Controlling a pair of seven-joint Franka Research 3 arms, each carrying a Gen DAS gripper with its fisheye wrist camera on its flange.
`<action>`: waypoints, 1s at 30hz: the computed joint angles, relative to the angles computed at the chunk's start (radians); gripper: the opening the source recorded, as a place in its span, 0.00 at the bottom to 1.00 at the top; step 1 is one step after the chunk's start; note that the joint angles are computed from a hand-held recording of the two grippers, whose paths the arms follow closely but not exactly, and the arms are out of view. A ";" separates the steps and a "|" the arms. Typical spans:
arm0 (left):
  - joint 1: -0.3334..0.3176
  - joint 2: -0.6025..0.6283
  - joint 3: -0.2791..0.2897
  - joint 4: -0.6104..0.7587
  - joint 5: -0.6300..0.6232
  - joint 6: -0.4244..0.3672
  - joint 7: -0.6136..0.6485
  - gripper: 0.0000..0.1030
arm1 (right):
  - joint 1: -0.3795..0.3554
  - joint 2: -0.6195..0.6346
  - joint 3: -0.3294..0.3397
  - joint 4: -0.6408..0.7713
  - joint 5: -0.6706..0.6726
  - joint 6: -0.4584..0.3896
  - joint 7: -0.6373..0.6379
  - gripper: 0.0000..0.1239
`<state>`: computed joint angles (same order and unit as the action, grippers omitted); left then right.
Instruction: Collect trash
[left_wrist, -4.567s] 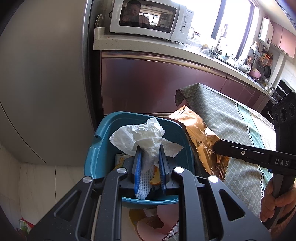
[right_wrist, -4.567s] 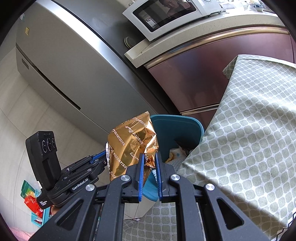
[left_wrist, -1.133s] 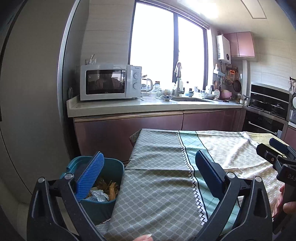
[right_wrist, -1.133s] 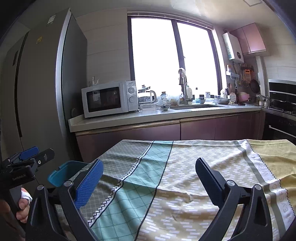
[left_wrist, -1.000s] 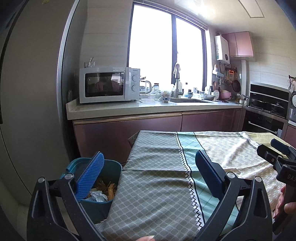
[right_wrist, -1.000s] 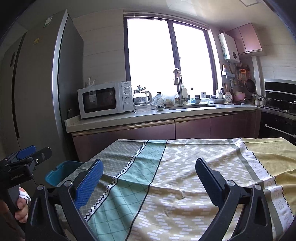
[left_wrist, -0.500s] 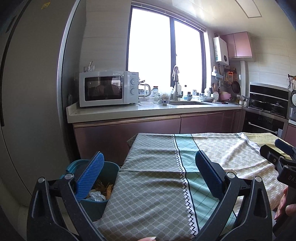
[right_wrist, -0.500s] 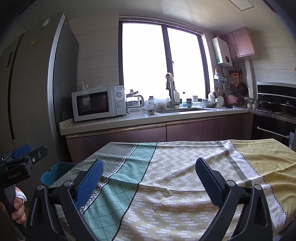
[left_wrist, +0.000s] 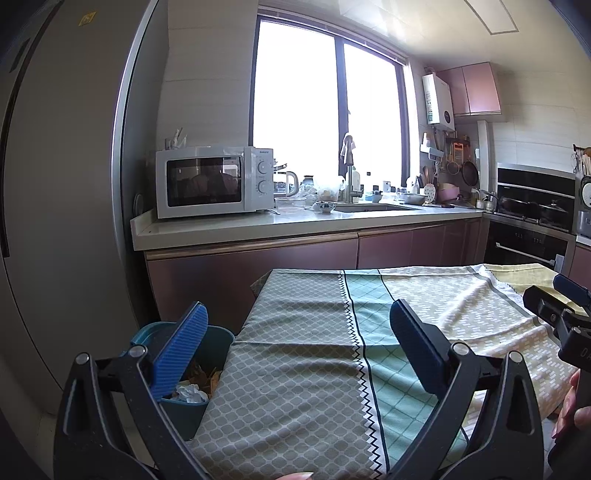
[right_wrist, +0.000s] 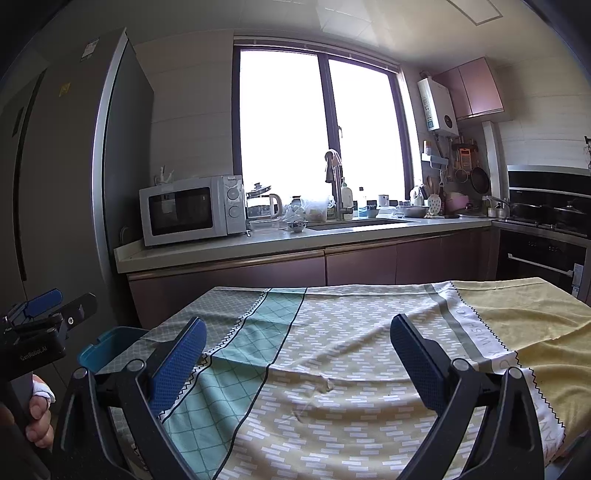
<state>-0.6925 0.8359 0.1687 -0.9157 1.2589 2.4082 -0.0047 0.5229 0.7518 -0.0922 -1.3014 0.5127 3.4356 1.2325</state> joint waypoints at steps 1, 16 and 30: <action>0.000 0.000 0.000 0.000 0.000 0.001 -0.001 0.94 | 0.002 -0.001 -0.003 -0.001 0.003 0.000 -0.001 0.78; -0.003 0.020 0.006 0.028 -0.008 -0.004 0.003 0.94 | -0.003 -0.015 0.006 -0.018 0.025 0.017 -0.020 0.78; -0.005 0.028 0.012 0.038 -0.021 -0.009 0.011 0.94 | 0.007 -0.010 -0.013 -0.011 0.040 0.007 -0.022 0.78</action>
